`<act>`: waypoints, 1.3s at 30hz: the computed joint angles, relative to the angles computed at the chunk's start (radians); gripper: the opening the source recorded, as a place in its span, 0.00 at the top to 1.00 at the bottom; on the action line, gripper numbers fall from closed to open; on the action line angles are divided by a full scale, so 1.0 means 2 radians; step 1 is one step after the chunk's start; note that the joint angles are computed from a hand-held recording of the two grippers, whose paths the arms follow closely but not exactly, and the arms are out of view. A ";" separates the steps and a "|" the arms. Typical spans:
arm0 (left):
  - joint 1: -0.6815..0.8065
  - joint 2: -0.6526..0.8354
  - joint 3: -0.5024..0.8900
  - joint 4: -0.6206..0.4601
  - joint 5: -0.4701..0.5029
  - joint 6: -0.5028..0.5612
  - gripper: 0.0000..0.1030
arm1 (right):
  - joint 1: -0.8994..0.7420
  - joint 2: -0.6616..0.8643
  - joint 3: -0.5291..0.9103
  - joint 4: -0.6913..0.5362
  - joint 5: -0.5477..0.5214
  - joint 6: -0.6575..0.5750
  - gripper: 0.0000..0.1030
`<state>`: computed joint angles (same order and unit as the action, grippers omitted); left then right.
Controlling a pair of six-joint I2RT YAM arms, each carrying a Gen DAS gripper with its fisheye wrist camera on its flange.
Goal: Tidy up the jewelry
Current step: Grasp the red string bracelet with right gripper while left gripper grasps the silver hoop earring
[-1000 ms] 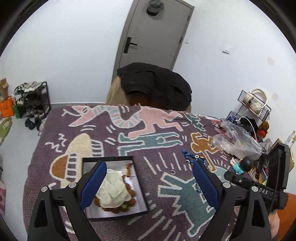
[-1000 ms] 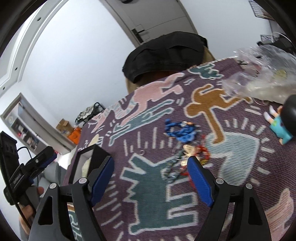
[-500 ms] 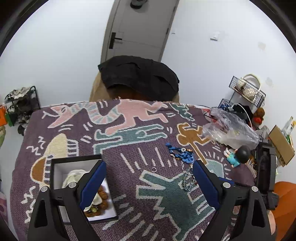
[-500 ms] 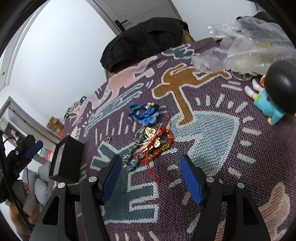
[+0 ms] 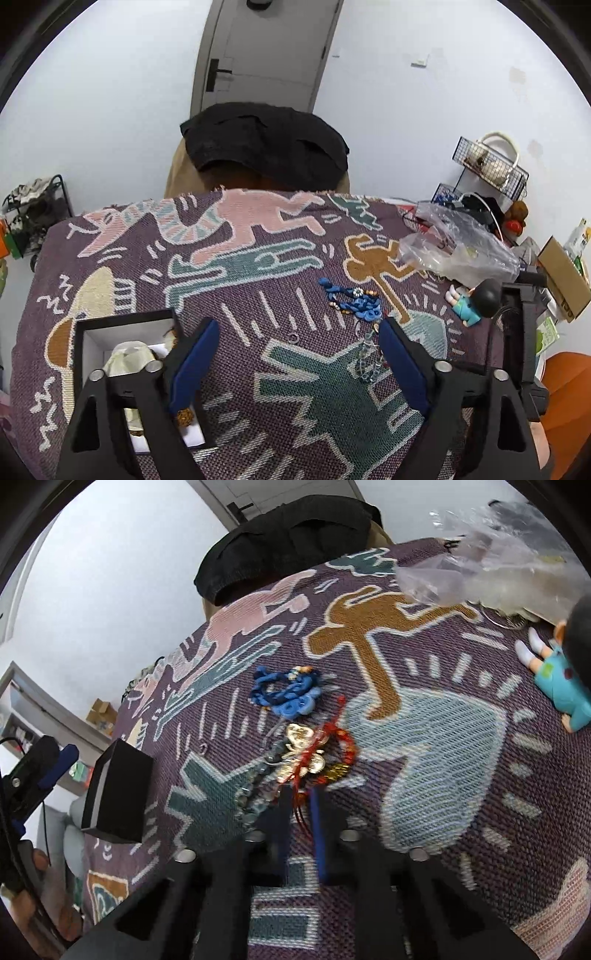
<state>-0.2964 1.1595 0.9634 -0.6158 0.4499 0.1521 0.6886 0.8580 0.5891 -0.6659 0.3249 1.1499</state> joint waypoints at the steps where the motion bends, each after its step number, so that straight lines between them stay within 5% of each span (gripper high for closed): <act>1: -0.006 0.004 0.000 0.001 -0.004 -0.001 0.21 | 0.004 -0.012 -0.005 -0.005 0.008 0.003 0.95; 10: -0.052 0.055 0.002 0.016 -0.040 -0.022 0.46 | 0.031 -0.115 -0.013 -0.070 0.063 0.026 0.96; 18: -0.092 0.092 0.010 0.030 -0.052 -0.046 0.51 | 0.068 -0.167 0.012 -0.138 0.117 0.052 0.96; 29: -0.152 0.147 0.028 0.052 -0.071 -0.088 0.76 | 0.138 -0.197 0.022 -0.208 0.180 0.119 0.96; 39: -0.192 0.201 0.055 0.051 -0.129 -0.093 0.85 | 0.160 -0.224 0.017 -0.247 0.197 0.152 0.96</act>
<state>-0.6796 1.5608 1.0736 -0.5129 0.1923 -0.0347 1.0088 0.4091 0.6229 -1.1590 0.7199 1.4534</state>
